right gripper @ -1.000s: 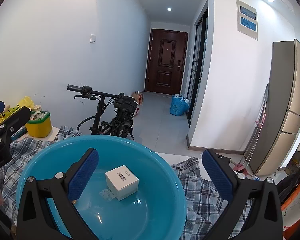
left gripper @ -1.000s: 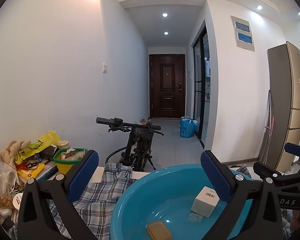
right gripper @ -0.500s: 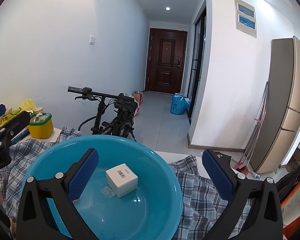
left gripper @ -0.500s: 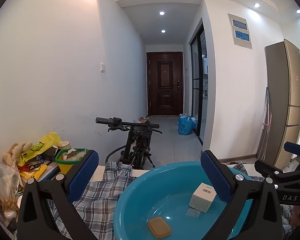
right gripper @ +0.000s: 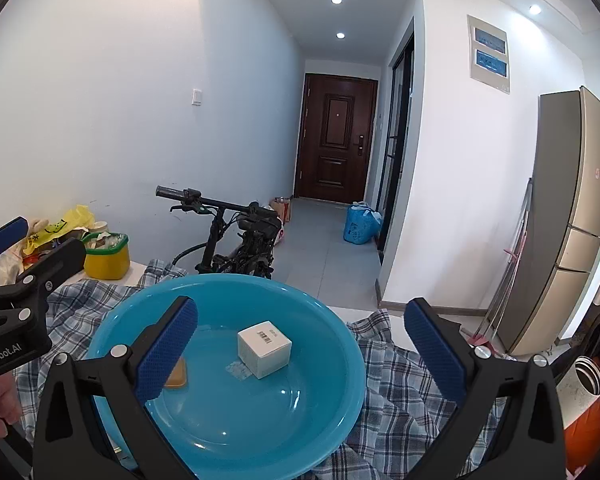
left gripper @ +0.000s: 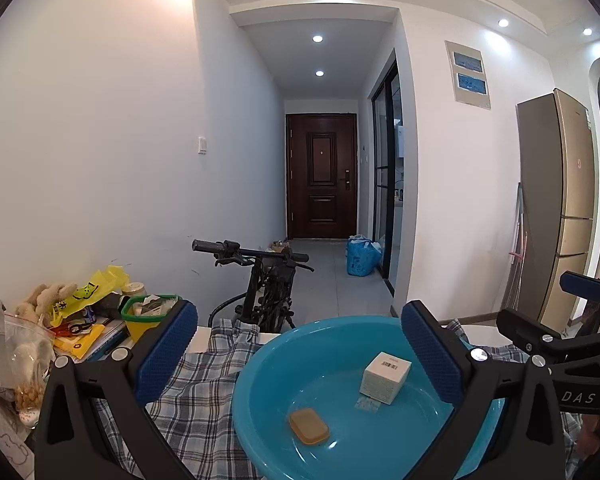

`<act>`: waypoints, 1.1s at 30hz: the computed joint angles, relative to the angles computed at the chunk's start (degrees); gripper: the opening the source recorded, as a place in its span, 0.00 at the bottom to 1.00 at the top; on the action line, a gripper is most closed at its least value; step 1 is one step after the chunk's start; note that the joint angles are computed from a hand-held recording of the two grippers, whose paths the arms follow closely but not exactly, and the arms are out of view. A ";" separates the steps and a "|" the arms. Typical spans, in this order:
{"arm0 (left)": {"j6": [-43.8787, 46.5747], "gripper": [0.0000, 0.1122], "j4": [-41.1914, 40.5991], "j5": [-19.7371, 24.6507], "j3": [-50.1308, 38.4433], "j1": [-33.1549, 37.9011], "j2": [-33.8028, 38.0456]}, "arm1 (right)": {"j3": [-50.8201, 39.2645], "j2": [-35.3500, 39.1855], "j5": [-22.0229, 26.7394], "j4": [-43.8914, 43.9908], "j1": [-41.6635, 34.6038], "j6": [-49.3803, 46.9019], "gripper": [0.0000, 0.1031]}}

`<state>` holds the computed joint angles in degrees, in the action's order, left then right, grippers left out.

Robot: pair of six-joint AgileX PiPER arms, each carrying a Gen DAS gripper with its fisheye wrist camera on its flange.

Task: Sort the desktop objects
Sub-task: 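Pull both open grippers back from the basin over the cluttered table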

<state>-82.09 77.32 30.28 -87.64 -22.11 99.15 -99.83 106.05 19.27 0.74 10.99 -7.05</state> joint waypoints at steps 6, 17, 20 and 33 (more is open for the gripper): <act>-4.67 0.92 3.22 1.13 7.37 -2.72 -6.49 | 8.69 -6.70 -3.52 -0.17 0.78 0.89 1.00; -8.69 0.92 7.95 10.79 17.55 -11.90 -18.51 | 23.25 -20.30 -8.57 -2.39 1.46 4.59 1.00; -9.91 0.92 8.15 13.72 20.60 -15.21 -21.59 | 27.19 -24.35 -9.63 0.44 1.34 2.21 1.00; -8.48 0.92 9.09 30.31 23.95 -31.58 -28.66 | 39.41 -38.85 -11.56 4.48 0.00 -1.73 1.00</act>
<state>-90.57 86.41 60.59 -63.69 -53.69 70.49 -60.42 67.21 7.71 5.23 10.99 -8.78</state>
